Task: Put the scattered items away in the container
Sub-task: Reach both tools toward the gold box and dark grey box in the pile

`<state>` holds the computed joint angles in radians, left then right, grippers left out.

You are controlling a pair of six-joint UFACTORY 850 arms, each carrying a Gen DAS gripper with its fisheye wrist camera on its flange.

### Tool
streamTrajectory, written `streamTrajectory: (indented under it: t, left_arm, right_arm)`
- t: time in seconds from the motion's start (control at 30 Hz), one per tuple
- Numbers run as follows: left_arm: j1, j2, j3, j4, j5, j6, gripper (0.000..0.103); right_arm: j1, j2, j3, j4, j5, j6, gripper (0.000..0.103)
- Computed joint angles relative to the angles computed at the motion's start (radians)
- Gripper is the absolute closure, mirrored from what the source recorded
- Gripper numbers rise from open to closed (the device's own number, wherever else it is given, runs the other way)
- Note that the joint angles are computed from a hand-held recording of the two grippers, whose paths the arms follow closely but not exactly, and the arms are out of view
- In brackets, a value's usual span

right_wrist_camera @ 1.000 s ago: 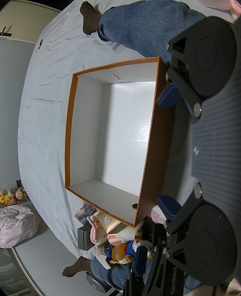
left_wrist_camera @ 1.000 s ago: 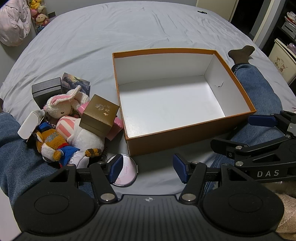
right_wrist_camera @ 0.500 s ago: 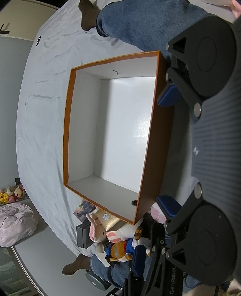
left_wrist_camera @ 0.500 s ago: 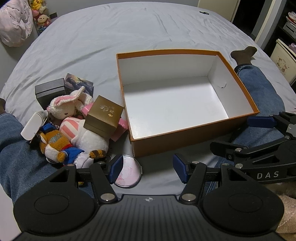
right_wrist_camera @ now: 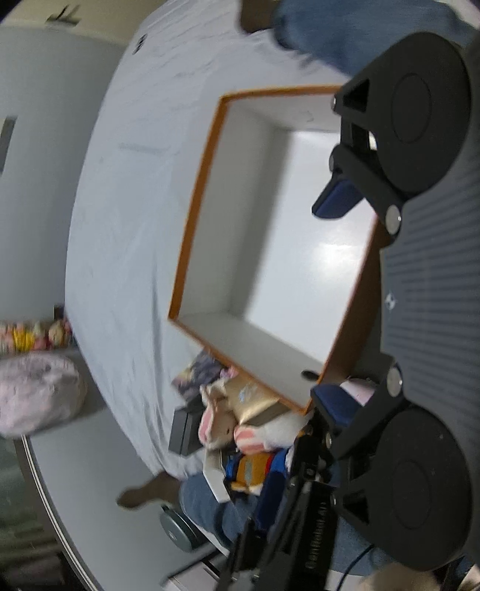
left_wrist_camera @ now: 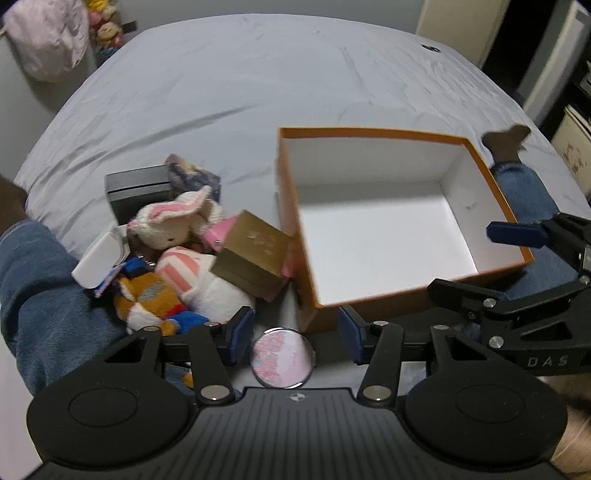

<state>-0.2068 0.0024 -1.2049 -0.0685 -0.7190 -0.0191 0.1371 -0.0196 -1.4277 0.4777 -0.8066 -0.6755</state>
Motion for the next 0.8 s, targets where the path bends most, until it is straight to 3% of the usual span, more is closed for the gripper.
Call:
streamTrajectory:
  t: [0.2, 0.47, 0.8]
  left_arm:
    - [0.072, -0.027, -0.034, -0.035, -0.02, 0.001, 0.055]
    - [0.145, -0.073, -0.09, -0.004, -0.004, 0.035, 0.055]
    - [0.175, -0.163, -0.16, 0.039, 0.096, 0.42, 0.052]
  right_arm:
    - [0.033, -0.072, -0.079, 0.08, -0.057, -0.134, 0.027]
    - [0.084, -0.207, -0.22, 0.13, -0.151, -0.266, 0.028]
    - [0.16, -0.44, -0.518, 0.021, -0.317, -0.301, 0.028]
